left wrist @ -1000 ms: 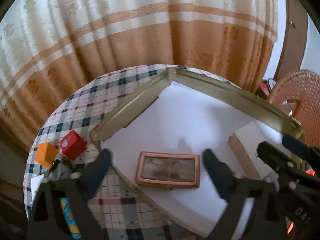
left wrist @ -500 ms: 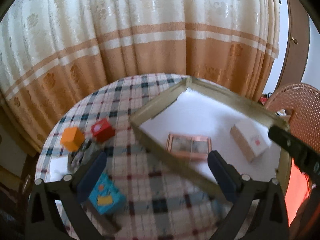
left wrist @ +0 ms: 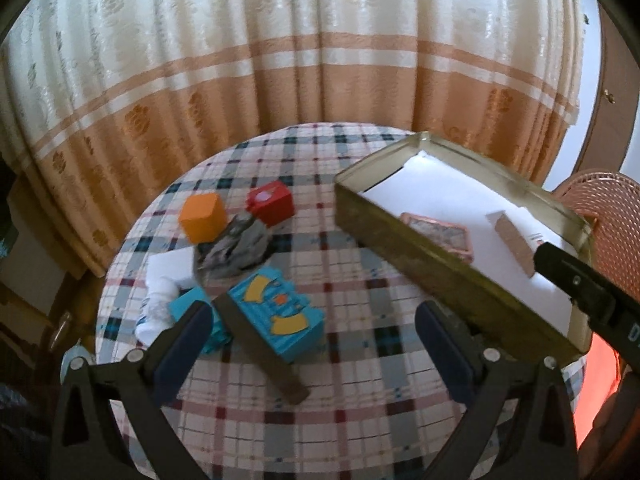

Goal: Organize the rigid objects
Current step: 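Withdraw both tools from the tray back toward the table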

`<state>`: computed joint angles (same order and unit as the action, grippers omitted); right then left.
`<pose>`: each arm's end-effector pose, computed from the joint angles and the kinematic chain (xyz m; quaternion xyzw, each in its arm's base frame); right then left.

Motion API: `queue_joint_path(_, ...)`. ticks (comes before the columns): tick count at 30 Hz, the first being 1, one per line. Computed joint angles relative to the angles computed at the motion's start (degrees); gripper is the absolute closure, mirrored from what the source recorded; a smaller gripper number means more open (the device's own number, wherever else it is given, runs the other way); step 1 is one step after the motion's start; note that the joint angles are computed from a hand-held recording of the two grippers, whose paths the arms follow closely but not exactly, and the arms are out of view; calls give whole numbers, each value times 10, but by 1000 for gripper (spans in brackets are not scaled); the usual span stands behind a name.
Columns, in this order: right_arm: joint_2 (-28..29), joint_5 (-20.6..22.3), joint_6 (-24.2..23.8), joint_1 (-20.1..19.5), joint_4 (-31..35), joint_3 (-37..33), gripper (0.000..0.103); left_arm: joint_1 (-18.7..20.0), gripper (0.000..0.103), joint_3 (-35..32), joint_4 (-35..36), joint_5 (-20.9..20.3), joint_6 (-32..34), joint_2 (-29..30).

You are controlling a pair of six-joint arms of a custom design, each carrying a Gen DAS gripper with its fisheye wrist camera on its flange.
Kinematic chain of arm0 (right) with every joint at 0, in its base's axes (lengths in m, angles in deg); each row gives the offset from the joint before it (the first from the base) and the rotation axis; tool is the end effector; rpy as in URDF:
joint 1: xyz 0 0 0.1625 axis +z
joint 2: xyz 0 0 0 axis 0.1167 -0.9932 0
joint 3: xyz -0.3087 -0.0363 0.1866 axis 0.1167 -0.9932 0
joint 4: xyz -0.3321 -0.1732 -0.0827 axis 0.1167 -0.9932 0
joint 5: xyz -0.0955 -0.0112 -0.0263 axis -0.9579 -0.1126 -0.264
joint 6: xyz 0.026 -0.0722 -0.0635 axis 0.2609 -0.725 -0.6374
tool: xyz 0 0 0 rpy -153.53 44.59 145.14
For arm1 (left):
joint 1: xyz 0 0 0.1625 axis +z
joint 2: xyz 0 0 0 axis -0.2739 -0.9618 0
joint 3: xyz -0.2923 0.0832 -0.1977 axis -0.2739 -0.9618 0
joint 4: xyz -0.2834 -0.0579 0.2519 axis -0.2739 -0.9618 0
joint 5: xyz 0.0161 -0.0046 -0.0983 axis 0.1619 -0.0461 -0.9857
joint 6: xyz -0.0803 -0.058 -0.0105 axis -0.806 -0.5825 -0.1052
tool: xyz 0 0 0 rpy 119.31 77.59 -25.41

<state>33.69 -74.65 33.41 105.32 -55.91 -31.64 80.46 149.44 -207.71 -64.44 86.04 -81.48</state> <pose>0.3990 -0.7476 0.0423 0.1898 -0.9030 0.3406 0.1805 -0.0883 -0.7050 0.3214 -0.0073 0.8163 -0.3955 0.4208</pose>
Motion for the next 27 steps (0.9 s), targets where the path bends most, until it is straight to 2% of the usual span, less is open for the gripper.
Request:
queue_joint_path(3, -1, 4, 1, 3, 8, 5, 29, 4, 1, 5, 15, 1, -20, -7)
queue_joint_path(7, 2, 7, -3, 7, 10, 5, 29, 3, 1, 14, 10, 13, -15, -11)
queue_joint_path(27, 25, 16, -2, 18, 52, -22, 29, 12, 1, 64, 38, 14, -66, -57)
